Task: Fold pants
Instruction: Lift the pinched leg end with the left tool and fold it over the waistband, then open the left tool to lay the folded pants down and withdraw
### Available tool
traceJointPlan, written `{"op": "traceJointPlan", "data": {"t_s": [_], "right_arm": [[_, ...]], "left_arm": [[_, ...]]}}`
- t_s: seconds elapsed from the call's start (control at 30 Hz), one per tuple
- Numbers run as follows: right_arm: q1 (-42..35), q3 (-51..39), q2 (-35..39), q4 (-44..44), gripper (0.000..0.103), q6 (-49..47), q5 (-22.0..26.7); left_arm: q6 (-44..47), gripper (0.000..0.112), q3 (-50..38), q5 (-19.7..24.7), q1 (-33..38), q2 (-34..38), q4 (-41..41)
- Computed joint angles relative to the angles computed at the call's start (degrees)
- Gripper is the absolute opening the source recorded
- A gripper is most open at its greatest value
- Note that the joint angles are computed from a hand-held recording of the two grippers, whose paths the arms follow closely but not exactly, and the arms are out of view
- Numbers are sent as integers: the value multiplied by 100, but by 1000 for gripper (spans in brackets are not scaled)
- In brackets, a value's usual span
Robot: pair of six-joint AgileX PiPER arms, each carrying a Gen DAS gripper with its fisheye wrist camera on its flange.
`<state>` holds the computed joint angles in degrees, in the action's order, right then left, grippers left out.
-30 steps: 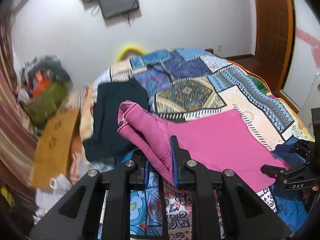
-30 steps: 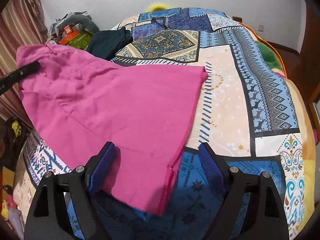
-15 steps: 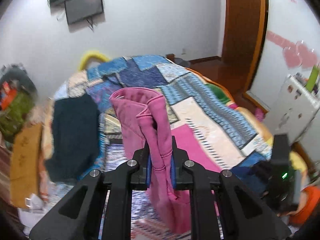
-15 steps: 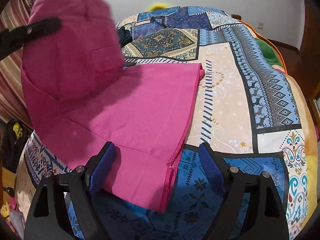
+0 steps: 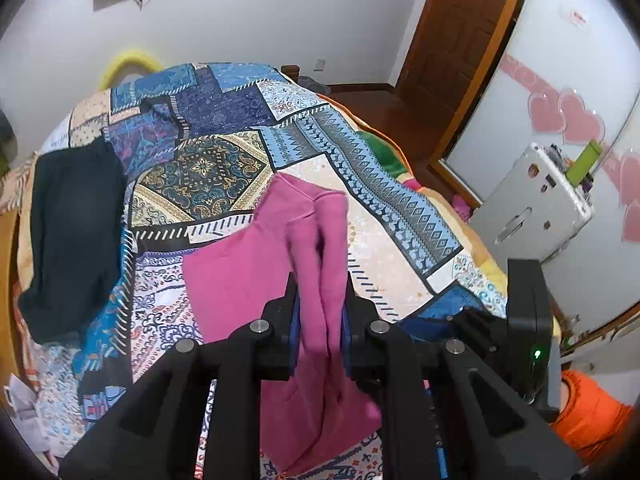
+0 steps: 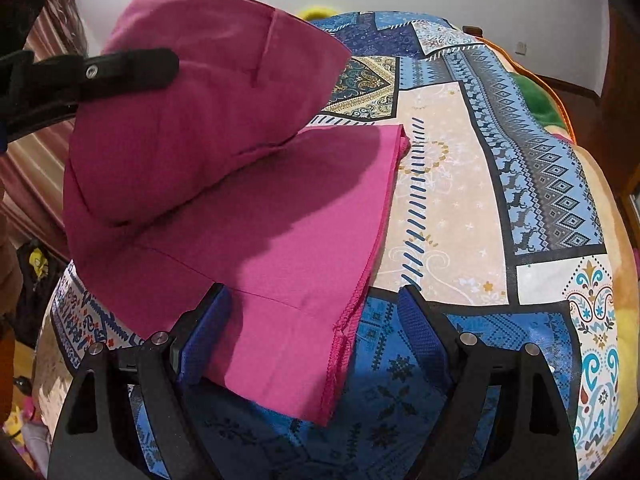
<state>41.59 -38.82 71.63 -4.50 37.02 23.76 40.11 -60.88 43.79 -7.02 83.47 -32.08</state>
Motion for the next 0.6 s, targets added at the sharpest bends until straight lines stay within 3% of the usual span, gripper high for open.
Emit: {"op": "traceJointPlan", "data": {"t_s": [0.13,0.3,0.47,0.6], "right_arm": [[-3,15,-4,2,83,3,-17],[-42,13,2,41,83,-26,17],[-4,39,-136,-155,83,120,144],[71,106,-401,-481,83,419,370]], "left_arm": [[300,24,47,146,80,-131,-71],[264,29,-16,6,265,-170,157],[102,60,-364,-336,416,213,558],[-247,77,-944,-361,390,857,1148]]}}
